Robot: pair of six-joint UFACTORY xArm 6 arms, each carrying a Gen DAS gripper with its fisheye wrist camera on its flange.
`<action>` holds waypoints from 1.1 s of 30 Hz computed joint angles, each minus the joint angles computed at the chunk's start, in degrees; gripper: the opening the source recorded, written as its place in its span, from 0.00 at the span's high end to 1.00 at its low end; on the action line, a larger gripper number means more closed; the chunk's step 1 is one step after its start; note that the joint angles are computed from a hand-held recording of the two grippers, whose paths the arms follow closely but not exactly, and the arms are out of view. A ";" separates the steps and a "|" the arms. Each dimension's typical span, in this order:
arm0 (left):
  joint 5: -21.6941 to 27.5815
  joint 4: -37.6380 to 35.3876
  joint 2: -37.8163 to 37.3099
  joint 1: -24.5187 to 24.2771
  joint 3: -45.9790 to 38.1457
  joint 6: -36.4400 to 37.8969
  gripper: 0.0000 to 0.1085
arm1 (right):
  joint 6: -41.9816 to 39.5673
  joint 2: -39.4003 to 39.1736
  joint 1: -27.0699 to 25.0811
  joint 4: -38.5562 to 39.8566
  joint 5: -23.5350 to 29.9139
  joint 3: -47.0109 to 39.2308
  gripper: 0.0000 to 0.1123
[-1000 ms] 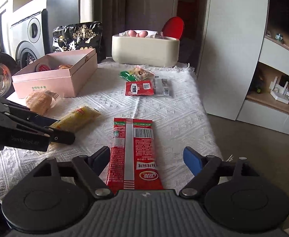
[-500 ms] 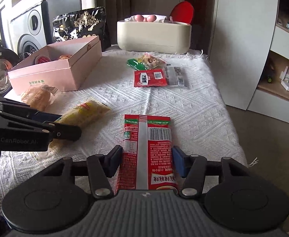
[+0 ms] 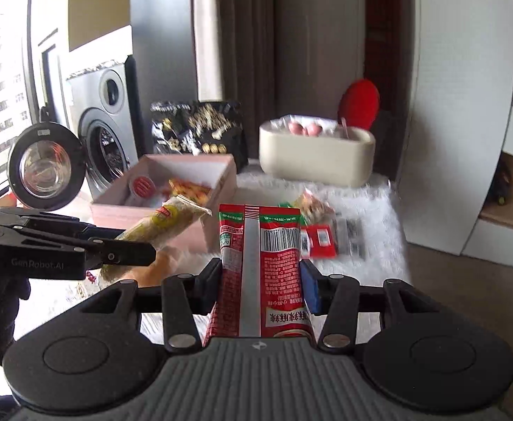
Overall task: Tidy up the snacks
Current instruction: 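Drop the stick snack into the pink box with the left gripper while the right drops the sausage bag in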
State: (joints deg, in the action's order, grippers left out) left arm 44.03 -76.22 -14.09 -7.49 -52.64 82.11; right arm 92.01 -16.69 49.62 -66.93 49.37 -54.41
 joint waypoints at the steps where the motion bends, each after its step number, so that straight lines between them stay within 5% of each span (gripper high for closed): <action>1: -1.87 -1.79 0.31 0.39 -1.90 0.19 0.69 | -1.32 0.72 -0.09 -1.04 0.47 -1.99 0.58; 10: -8.94 -6.73 15.36 1.46 -22.33 -6.82 0.69 | -11.44 11.93 -6.85 -4.82 -4.61 -19.96 0.58; 17: -3.39 19.47 37.17 -0.29 -41.01 -30.22 0.69 | -16.68 23.13 -13.73 4.87 -11.91 -28.66 0.58; 21: -17.17 24.32 38.70 -2.77 -37.14 -26.74 0.69 | -20.71 28.52 -15.71 12.32 -14.54 -31.70 0.58; 27: -14.96 2.74 29.78 2.13 -28.27 -13.31 0.69 | -26.42 37.27 -17.17 21.12 -18.23 -38.96 0.58; 31: -8.43 1.75 21.80 5.14 -19.41 -11.64 0.69 | -33.77 45.41 -18.80 32.94 -25.76 -48.02 0.57; 33: -5.84 2.51 19.55 6.14 -16.09 -11.54 0.69 | -41.06 50.14 -18.77 41.07 -26.49 -54.54 0.47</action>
State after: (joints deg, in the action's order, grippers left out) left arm 38.19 -73.71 5.45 -1.35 -68.73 70.57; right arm 50.95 33.45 30.85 -25.86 22.87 -108.95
